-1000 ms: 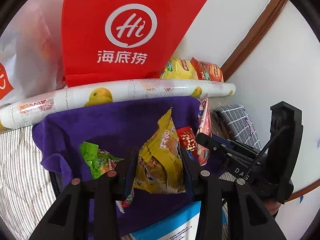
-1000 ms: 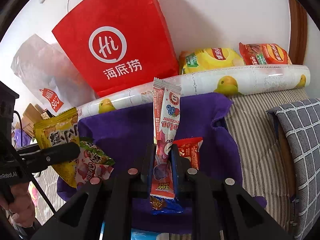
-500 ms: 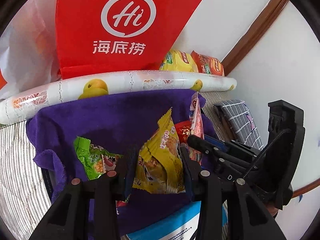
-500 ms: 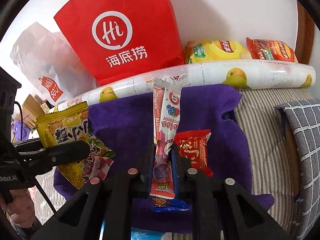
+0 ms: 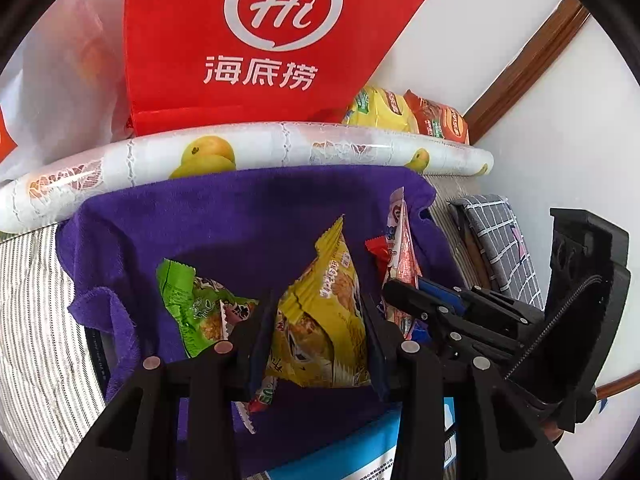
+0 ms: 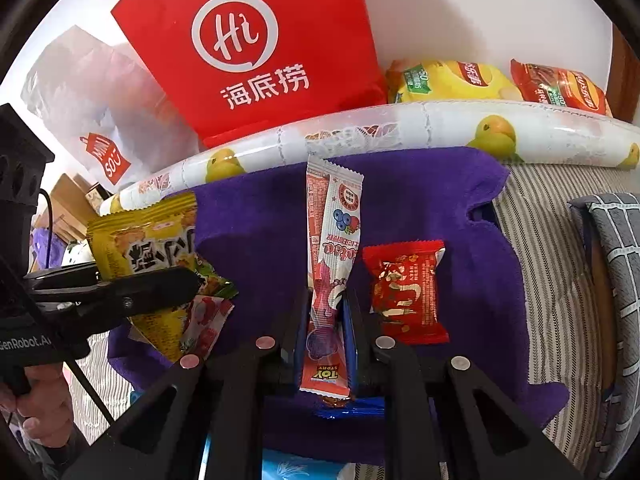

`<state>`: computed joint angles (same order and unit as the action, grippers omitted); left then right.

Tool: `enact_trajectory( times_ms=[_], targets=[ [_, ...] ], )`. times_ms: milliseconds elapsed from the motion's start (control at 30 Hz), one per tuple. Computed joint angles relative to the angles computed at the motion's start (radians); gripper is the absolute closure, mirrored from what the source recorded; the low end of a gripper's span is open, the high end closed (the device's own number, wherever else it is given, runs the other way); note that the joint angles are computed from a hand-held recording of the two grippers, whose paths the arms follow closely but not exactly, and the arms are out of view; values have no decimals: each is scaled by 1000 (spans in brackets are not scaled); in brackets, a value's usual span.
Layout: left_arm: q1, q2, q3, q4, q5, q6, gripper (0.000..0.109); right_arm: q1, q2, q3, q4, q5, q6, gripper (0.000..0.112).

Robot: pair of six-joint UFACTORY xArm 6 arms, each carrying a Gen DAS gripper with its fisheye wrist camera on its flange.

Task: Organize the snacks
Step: 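Carry the lollipop packet with the right tool while the left tool carries the yellow bag over the towel, then open the right tool to drop the lollipop packet while the left tool releases the yellow bag onto the towel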

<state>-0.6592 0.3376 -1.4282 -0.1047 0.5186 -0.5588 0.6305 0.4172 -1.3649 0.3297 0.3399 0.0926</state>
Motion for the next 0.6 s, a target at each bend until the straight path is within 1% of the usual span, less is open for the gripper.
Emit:
enact_trajectory(
  times_ms=[233,600],
  targets=[
    [2,19,-21,-1,30,-15,70,-1,7,-18,1,27,-13,94],
    [4,33,-37,-24,66,-16,70,-2,19,-37,-30,45,7,93]
  ],
)
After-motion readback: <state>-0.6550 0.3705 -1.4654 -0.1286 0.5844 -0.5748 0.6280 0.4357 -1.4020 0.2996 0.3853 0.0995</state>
